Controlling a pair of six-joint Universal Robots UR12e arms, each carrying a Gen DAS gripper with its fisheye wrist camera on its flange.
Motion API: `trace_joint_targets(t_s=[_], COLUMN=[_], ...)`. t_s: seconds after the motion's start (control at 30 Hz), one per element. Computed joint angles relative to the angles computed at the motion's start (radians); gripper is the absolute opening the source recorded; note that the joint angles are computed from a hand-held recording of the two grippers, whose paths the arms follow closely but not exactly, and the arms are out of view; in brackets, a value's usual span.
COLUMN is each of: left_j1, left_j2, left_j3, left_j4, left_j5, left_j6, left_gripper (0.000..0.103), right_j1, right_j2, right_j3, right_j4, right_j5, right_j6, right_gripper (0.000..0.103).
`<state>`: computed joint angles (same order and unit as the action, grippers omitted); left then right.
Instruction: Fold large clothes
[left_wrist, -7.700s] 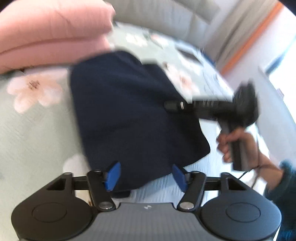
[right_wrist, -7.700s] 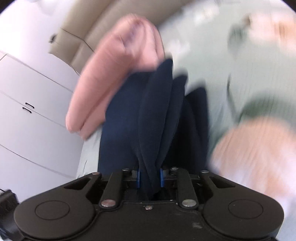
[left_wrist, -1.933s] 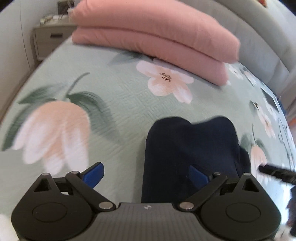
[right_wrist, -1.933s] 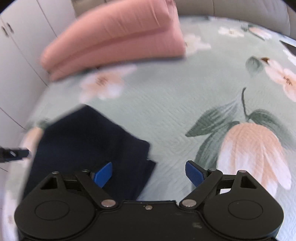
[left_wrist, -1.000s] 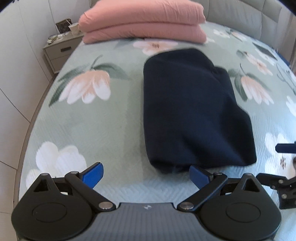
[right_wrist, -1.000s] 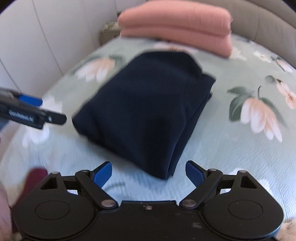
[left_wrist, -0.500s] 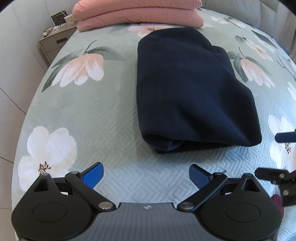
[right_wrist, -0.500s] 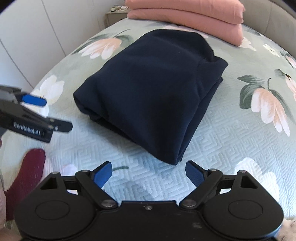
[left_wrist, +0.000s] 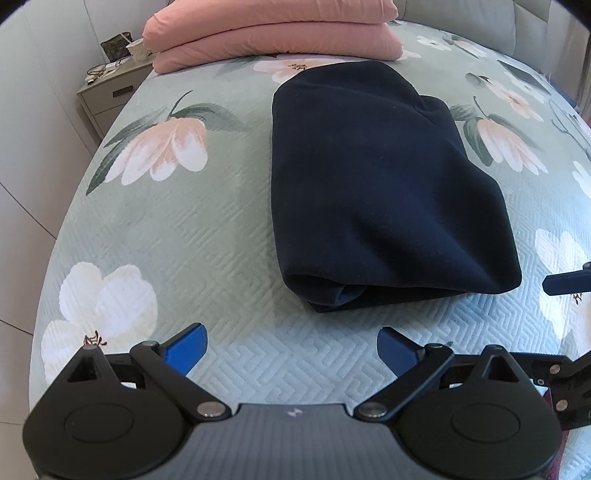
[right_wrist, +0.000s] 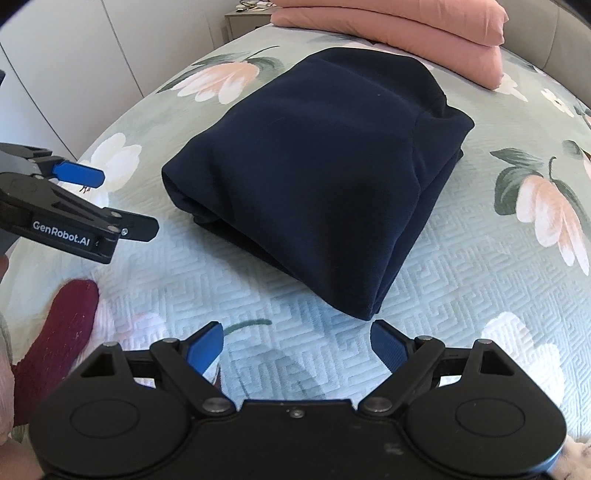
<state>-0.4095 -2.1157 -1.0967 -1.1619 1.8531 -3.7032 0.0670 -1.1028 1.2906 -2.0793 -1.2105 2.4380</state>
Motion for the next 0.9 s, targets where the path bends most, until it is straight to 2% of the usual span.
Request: trace_joint_targets(t_s=[0.9], left_j1=[-0.004], left_j2=[0.001], left_j3=[0.001], left_j4=[-0.005], left_j5=[0.023], left_j6=[-0.003], left_gripper=[0.1], right_j1=[0.002], right_j2=[-0.004], right_j3=[0.007], right_j4=[-0.009], right_j5=[-0.007], right_j6=[-0.002], right_gripper=[0.102])
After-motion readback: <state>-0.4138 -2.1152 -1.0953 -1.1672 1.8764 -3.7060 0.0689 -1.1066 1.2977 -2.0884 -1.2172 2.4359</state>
